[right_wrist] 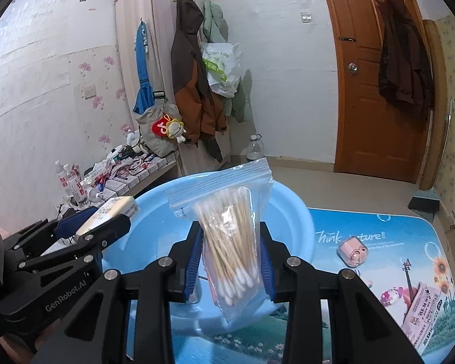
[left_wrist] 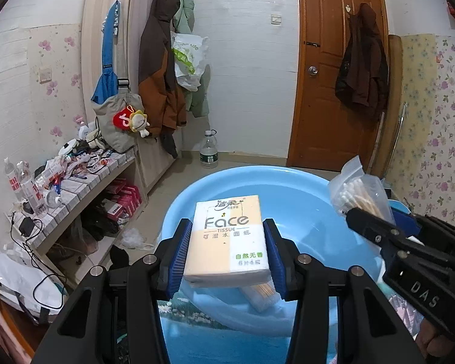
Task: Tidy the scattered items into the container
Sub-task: 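Lift and carry the tissue pack and swab bag over the basin with both grippers, then lower the tissue pack into the basin and open the left gripper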
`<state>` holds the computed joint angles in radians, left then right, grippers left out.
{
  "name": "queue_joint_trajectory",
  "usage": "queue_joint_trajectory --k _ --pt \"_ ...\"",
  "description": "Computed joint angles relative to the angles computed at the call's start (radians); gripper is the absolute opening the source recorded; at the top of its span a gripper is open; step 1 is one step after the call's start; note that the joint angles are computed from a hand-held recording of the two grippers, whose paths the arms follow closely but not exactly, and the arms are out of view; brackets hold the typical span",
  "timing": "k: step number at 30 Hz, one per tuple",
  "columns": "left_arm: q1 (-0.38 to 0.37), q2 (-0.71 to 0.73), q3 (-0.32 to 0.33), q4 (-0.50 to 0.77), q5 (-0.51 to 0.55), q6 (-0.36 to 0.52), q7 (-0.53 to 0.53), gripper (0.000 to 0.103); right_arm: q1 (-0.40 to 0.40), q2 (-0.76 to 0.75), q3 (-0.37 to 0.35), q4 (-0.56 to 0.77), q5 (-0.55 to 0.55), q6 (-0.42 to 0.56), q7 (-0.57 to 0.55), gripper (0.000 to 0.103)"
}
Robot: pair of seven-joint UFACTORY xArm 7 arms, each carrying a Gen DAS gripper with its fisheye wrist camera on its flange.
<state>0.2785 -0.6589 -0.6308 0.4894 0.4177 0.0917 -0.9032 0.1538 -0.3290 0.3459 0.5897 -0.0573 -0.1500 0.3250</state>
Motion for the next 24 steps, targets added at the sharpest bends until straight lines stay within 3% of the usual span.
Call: queue_joint_trajectory --k 11,24 --pt "0.039 0.042 -0.019 0.013 0.010 -0.026 0.008 0.045 -0.066 0.074 0.066 0.035 -0.010 -0.003 0.015 0.036" --pt "0.100 0.121 -0.090 0.051 0.054 -0.019 -0.012 0.045 -0.134 0.107 0.127 0.043 -0.024 0.005 0.033 0.036"
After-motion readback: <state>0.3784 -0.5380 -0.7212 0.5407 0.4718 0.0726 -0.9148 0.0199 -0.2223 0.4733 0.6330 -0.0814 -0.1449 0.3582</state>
